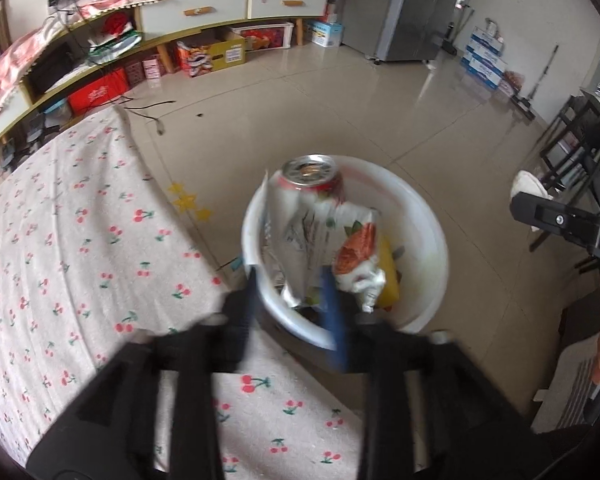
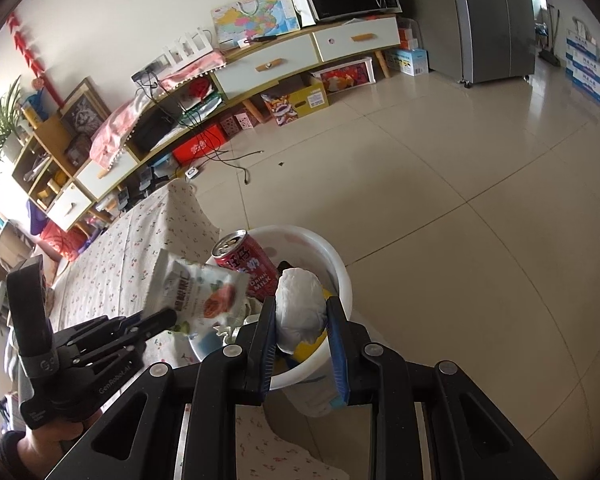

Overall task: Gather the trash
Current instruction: 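Open the left gripper over the bucket while the right releases the tissue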

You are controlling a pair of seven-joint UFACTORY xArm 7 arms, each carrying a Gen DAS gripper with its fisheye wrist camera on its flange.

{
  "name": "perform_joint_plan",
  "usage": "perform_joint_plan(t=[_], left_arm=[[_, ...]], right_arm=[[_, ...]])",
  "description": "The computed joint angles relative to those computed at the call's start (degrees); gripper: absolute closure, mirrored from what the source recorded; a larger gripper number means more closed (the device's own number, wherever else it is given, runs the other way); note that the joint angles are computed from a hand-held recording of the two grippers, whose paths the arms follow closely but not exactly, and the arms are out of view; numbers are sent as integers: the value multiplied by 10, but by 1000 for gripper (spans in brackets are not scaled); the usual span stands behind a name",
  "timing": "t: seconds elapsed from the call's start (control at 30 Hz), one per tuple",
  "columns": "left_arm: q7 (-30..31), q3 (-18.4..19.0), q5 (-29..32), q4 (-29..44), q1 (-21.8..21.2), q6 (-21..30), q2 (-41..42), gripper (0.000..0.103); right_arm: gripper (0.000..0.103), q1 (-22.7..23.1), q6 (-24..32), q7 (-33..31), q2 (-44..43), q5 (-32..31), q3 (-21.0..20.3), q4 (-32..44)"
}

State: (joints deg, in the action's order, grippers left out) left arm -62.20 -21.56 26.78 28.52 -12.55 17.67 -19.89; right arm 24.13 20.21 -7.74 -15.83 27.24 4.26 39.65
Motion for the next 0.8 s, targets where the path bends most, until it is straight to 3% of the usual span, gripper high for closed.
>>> perform_joint_plan(t=[0.03,0.13,0.57,0.63,0.7,0.8], left_arm=[[-11,-5,6,-7,5,2,-14,37],[-11,-1,-5,-25,-2,7,-46,25],[18,-6,-68,-76,-35,132,-172,9],[18,-6,-75,-85,-41,154,-195,5],[21,-3,-84,-92,-48,174,-215,5],[29,2,-101,-107,-64,209,-256,5]], right_arm=[[77,-1,2,4,1,-2,2,1],[77,-4,4,10,8,-11,5,5],[77,-19,7,99,68,-100,49,44],[65,-23,0,124,78,-125,56,49],[35,-29,-8,160,82,-156,63,50],[27,-32,-18,198,77,-186,67,47]])
